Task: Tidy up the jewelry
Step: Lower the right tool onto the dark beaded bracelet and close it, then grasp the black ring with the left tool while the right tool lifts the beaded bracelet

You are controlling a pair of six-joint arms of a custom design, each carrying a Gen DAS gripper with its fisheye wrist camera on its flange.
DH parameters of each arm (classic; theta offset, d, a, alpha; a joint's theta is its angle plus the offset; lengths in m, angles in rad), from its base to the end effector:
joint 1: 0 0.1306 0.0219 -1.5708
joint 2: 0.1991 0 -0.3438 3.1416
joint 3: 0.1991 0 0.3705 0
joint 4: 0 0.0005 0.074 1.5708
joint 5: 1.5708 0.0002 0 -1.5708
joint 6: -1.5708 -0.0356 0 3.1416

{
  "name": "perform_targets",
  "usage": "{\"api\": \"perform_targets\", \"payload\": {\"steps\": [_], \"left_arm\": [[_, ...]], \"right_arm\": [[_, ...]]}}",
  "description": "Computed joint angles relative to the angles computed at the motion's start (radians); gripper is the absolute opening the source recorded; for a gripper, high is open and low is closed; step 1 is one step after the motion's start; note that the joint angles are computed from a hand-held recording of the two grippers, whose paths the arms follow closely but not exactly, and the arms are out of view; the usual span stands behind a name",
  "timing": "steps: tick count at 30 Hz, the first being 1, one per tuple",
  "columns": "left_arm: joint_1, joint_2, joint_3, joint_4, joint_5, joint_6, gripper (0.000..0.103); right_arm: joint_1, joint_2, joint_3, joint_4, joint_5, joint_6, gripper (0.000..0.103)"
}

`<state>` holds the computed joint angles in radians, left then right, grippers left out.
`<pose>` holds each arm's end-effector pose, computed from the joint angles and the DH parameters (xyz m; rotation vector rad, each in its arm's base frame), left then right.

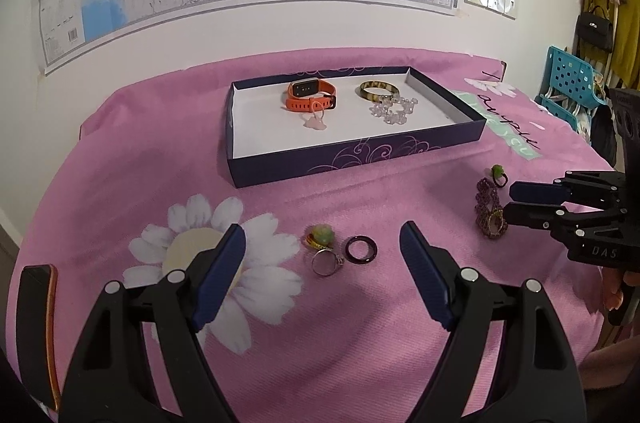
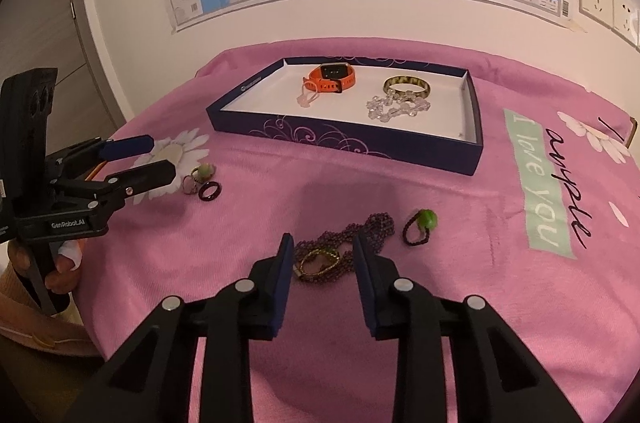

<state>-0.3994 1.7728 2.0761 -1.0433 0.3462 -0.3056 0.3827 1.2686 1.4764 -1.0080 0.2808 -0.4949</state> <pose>0.5377 -0.2406 0.4851 0.9568 2.0891 -0.4475 0.3975 0.1488 0.4712 0.2640 2.3188 0.1034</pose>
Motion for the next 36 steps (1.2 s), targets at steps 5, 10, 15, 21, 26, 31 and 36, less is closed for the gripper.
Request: {"api": "perform_targets", "payload": {"steps": [5, 10, 15, 21, 26, 31, 36], "left_arm": [[-0.001, 0.004, 0.005, -0.007, -0.001, 0.003, 0.078], [0.001, 0.007, 0.008, -0.015, 0.006, 0.004, 0.078], [0.001, 0.011, 0.013, -0.020, 0.010, 0.001, 0.078], [0.000, 0.012, 0.014, -0.033, 0.023, -0.012, 0.076], [-0.009, 0.035, 0.051, -0.092, 0.055, -0.045, 0.062], [-0.017, 0.060, 0.090, -0.175, 0.125, -0.083, 0.046], [-0.024, 0.098, 0.144, -0.233, 0.134, -0.083, 0.041]], "right_arm": [[0.002, 0.011, 0.006, -0.010, -0.008, -0.003, 0.023], [-0.017, 0.008, 0.007, -0.021, 0.003, -0.034, 0.023], [-0.050, 0.031, 0.025, -0.055, -0.015, -0.059, 0.023], [-0.071, 0.061, 0.045, -0.072, -0.031, -0.066, 0.022], [-0.076, 0.066, 0.050, -0.069, -0.040, -0.051, 0.008], [-0.067, 0.037, 0.032, -0.028, -0.028, -0.037, 0.008], [-0.060, 0.006, 0.027, 0.017, -0.038, -0.024, 0.008]]}}
